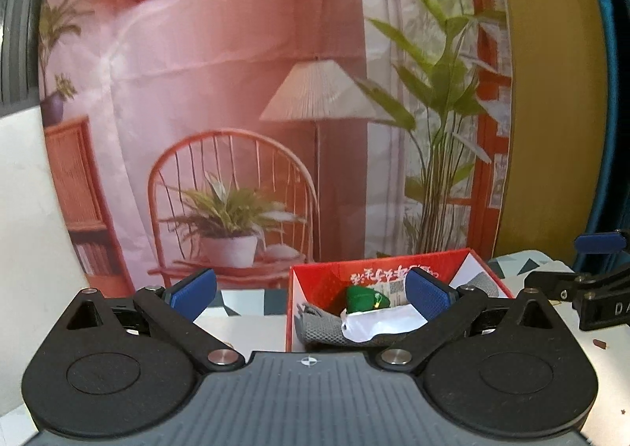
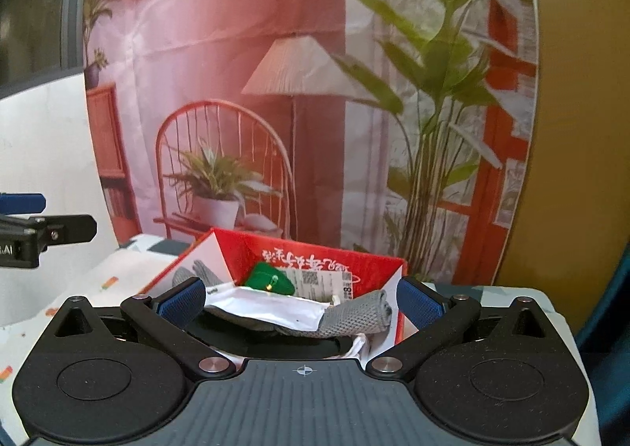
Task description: Organize soft objects
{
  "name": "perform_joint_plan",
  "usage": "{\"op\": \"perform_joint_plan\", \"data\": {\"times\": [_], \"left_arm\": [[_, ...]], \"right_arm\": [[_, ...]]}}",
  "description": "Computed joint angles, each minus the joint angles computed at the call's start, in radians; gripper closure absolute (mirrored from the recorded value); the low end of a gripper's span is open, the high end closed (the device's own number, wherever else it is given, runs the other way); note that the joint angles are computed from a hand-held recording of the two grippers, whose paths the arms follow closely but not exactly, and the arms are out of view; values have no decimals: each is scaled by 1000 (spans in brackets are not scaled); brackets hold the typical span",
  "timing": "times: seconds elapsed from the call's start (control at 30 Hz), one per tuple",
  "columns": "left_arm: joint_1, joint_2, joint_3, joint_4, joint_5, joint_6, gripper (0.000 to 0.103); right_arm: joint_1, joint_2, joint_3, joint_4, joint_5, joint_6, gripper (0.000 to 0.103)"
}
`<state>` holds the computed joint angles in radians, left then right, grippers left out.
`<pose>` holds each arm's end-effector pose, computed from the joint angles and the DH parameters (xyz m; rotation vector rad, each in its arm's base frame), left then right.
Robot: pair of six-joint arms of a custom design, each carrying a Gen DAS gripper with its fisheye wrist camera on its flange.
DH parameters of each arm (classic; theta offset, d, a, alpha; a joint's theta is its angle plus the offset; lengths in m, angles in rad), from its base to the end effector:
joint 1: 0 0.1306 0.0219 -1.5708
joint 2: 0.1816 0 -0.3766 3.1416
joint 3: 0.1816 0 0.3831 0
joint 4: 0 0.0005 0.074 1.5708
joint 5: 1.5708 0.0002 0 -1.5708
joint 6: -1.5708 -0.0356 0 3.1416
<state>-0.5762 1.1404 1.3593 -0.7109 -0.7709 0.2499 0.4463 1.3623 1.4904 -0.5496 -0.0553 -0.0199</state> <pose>0.3409 -0.1925 0.5316 -0.1444 1.9187 0.2456 0.4428 0.2135 0.5110 -0.4602 1.9558 0.3545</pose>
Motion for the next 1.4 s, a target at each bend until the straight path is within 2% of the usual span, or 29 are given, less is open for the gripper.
{"op": "perform_joint_plan", "data": {"times": [0.1, 0.23, 0.37, 0.47, 0.53, 0.63, 0.7, 0.8, 1.07, 1.4], "left_arm": [[-27, -18, -2, -2, -22, 7, 0], [-71, -44, -16, 34, -114, -15, 0], [-106, -53, 4, 13, -154, -37, 0], [-133, -60, 21, -9, -191, -45, 0], [-155, -60, 41, -49, -230, -16, 0], [-170, -72, 58, -92, -240, 25, 0], [-185, -76, 80, -145, -255, 67, 0], [-207, -89, 93, -173, -295, 82, 0], [-252, -108, 113, -188, -366, 83, 0], [-285, -112, 118, -171, -404, 65, 0]], "right_arm": [[-1, -30, -17, 4, 6, -18, 0], [0, -61, -30, 0, 22, -31, 0], [-2, -87, -35, -7, 25, -37, 0], [-6, -110, -39, -7, 17, -50, 0], [-6, -124, -40, -8, 14, -55, 0], [-3, -148, -45, -11, 12, -50, 0], [4, -163, -44, -20, 22, -39, 0], [14, -186, -43, -24, 38, -26, 0], [39, -238, -37, -17, 62, -2, 0], [58, -257, -20, -17, 102, 18, 0]]}}
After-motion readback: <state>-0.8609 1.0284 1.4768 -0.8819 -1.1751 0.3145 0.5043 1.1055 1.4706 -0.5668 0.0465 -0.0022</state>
